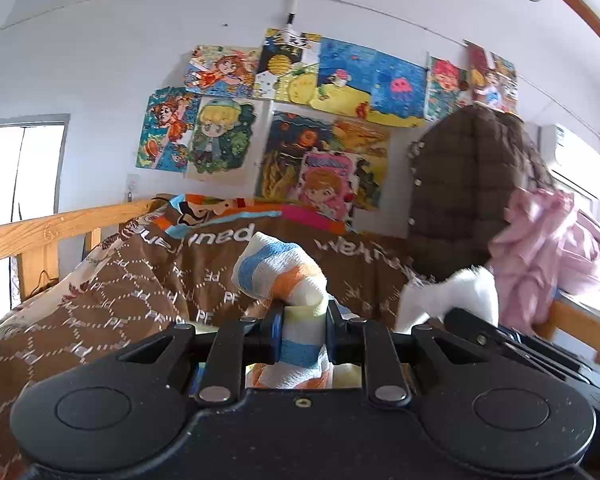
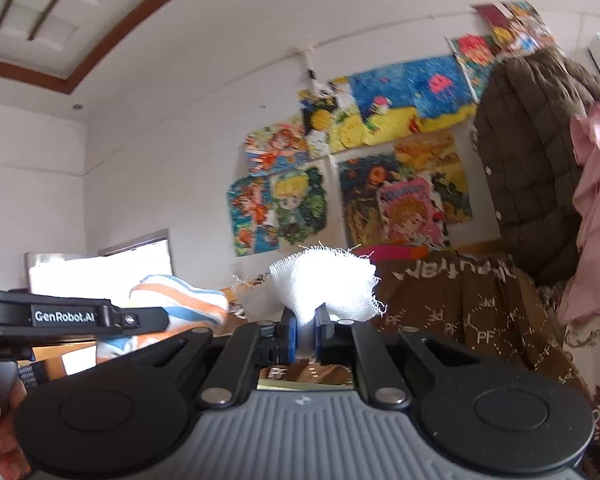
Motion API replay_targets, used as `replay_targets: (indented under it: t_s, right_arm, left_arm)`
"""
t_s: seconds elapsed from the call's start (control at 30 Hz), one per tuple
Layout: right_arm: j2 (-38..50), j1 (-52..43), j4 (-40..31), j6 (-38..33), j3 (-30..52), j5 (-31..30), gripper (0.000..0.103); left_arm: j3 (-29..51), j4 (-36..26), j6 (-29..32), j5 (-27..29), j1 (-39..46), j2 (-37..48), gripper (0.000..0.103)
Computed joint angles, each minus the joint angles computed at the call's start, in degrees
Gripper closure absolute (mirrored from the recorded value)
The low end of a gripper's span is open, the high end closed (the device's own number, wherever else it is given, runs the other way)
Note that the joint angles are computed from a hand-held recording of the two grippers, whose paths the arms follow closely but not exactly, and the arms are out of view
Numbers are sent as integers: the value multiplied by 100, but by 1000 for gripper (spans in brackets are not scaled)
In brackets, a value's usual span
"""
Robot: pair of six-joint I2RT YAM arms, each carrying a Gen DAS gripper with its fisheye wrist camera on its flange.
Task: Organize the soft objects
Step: 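Carry the striped sock and white gauze into the cartoon tray and open both grippers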
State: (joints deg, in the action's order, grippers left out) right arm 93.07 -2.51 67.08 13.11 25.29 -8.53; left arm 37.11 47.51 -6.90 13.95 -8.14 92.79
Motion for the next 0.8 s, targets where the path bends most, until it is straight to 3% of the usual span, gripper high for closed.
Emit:
replay_targets:
  t_s: [0.2,0.43,0.8]
  right_arm:
    - [1508,-312,-9,193,1088,-237,94]
    - [2258,-369,-617,68,1924,-289,93]
    - [2659,-353,-1865,39,2598,-330,91]
  left_arm:
    - [1790,63,-28,-408,-240,1838,81]
    - [3413,-544,-103,-678,-449,3256,81]
    - [4451,-1551,-504,-823,-430,4103,81]
